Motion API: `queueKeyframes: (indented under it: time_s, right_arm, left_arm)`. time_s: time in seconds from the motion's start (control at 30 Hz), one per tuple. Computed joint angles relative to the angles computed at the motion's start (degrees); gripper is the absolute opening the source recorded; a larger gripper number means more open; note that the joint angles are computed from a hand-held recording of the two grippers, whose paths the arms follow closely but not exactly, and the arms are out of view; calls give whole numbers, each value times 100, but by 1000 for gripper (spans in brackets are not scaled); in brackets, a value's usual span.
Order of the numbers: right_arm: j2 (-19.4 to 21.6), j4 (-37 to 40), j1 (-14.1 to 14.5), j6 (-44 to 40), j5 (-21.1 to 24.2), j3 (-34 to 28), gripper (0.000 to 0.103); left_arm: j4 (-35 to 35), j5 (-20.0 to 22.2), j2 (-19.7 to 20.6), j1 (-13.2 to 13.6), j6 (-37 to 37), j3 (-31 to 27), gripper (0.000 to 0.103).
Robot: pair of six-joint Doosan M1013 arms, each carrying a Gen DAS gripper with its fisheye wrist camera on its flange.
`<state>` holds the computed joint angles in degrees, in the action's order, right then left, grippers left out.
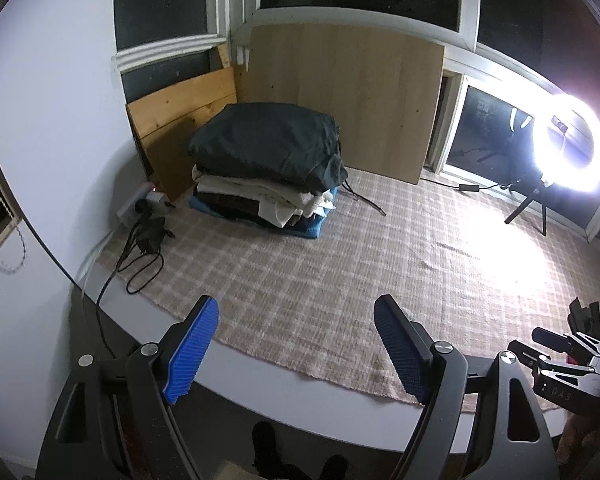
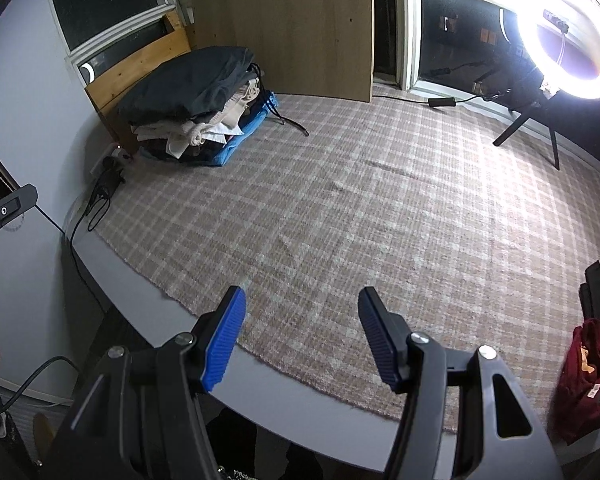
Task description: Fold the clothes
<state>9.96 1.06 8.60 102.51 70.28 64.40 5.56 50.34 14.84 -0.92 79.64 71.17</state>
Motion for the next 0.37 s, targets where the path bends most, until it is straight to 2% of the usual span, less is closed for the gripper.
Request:
queueKeyframes:
  time_s: [0.27, 0.37]
  right_arm:
    - [27, 4, 6, 31, 11, -21, 58]
    - [37, -3, 9, 21, 21, -24, 58]
  left_arm:
    - [-48, 104, 71, 49, 1, -64, 79]
    - [60, -209, -1, 43, -21, 68, 79]
